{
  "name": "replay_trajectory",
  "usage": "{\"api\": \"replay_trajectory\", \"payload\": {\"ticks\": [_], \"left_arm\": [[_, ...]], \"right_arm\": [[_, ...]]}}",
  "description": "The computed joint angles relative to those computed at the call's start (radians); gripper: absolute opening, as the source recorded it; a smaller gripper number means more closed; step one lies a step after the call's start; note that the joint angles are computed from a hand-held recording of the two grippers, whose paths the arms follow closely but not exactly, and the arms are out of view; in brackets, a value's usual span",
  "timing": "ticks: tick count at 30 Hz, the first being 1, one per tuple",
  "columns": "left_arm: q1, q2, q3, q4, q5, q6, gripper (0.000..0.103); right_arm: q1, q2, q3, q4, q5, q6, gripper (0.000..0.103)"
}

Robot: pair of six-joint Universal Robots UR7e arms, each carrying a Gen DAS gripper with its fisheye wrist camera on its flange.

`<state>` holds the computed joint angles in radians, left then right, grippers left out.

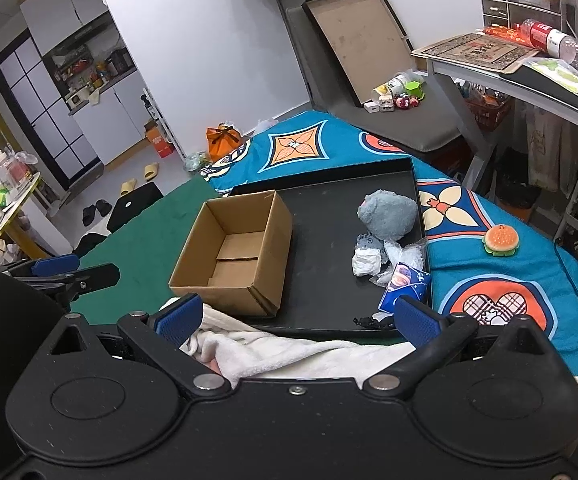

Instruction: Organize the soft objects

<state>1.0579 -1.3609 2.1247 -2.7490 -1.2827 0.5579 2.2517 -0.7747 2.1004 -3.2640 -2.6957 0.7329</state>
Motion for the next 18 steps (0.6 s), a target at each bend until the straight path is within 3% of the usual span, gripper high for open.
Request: {"api": "replay_trajectory", "payload": {"ticks": [18], "left_arm": [[0.003, -0.016, 0.013, -0.017, 0.003, -0.011, 0.096]], "right_arm": [[0.007, 0.009, -0.003, -0.001, -0.015, 0.025, 0.103]]}}
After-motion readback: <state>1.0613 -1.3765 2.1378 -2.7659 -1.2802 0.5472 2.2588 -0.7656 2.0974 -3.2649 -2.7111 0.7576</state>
